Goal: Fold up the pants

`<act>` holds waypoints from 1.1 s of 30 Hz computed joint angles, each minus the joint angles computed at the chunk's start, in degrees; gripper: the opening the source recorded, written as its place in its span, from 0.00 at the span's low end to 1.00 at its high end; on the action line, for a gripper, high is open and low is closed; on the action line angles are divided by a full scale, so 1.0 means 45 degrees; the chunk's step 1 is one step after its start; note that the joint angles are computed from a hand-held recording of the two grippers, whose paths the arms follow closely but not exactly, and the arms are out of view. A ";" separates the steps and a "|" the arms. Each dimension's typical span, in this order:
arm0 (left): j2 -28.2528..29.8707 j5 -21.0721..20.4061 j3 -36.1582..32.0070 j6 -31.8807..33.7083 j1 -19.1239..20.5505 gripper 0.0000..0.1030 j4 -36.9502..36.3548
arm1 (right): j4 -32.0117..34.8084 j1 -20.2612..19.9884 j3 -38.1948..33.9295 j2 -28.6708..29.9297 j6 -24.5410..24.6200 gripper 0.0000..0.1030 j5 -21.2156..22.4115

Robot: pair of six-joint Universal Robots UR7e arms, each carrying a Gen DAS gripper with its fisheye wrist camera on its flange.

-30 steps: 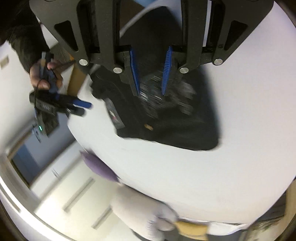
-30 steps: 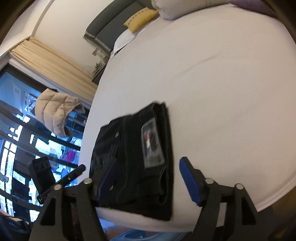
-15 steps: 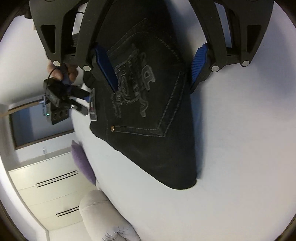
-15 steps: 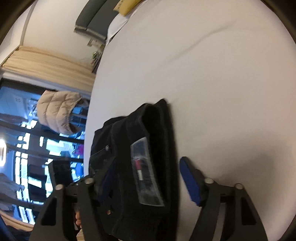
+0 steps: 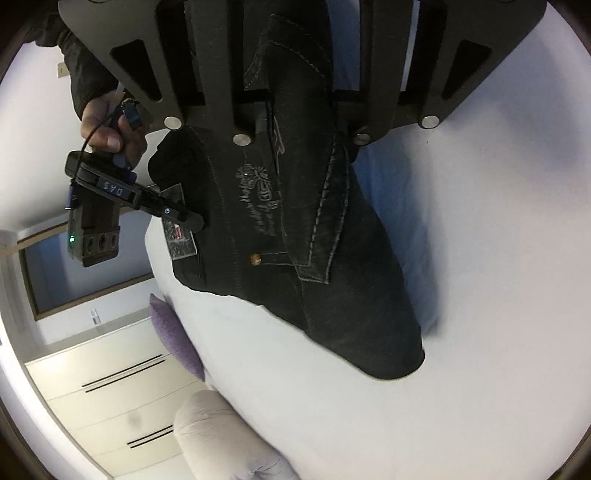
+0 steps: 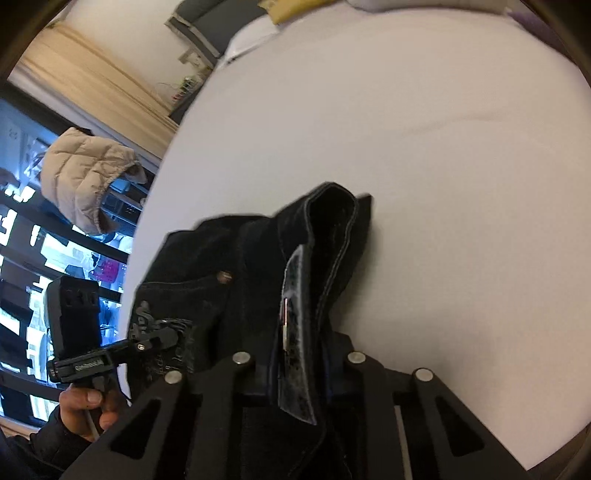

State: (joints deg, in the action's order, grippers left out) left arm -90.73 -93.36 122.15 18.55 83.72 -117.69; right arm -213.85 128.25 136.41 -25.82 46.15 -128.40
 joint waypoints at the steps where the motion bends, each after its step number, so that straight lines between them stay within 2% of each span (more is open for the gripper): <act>1: -0.0073 -0.0085 -0.0102 0.0062 -0.0066 0.16 0.0092 | 0.0430 0.0194 -0.0204 -0.0213 -0.0069 0.19 -0.0103; 4: -0.0170 -0.0331 -0.0772 0.0153 -0.0119 0.15 0.0373 | 0.1320 0.0440 -0.0899 -0.0668 -0.0687 0.18 -0.0248; 7: 0.0184 -0.0396 -0.1881 0.0316 0.0023 0.15 0.0409 | 0.1626 0.0163 -0.1770 -0.0810 -0.1699 0.18 -0.0090; 11: 0.1032 0.0365 -0.3473 0.0849 -0.0150 0.15 0.0028 | 0.2092 -0.0469 -0.3576 -0.0565 -0.3226 0.18 0.0398; 14: 0.1956 0.0859 -0.4808 0.0904 -0.0132 0.15 -0.0053 | 0.3134 -0.1013 -0.5408 -0.0106 -0.4220 0.18 0.0754; 19: 0.3626 0.1684 -0.6864 0.1291 0.0102 0.15 -0.0102 | 0.3898 -0.1949 -0.7513 0.0722 -0.4879 0.18 0.1421; 23: 0.4750 0.2099 -0.7804 0.1298 0.0583 0.16 -0.0080 | 0.3943 -0.2917 -0.8254 0.1369 -0.4570 0.18 0.2094; 25: 0.5364 0.2595 -0.8317 0.1270 0.0921 0.17 0.0149 | 0.4277 -0.3243 -0.8408 0.1653 -0.3949 0.24 0.1853; 27: 0.5708 0.2978 -0.8425 0.1167 0.1211 0.29 -0.0173 | 0.4117 -0.3384 -0.8239 0.1862 -0.3392 0.51 0.1234; 28: 0.5759 0.2980 -0.8387 0.1001 0.1344 0.41 -0.0386 | 0.3591 -0.3462 -0.8059 0.1962 -0.3182 0.54 0.1283; 29: 0.5771 0.2823 -0.8422 0.0849 0.1536 0.46 -0.0491 | 0.2807 -0.3513 -0.7856 0.2061 -0.3204 0.57 0.1538; 31: 0.5639 0.2519 -0.8399 0.0896 0.1836 0.48 -0.0672 | 0.2002 -0.3452 -0.7496 0.2070 -0.3082 0.61 0.1630; 33: 0.5224 0.3061 -0.7940 0.1155 0.1745 0.58 -0.1274 | 0.1782 -0.3143 -0.7125 0.1894 -0.2621 0.64 0.1070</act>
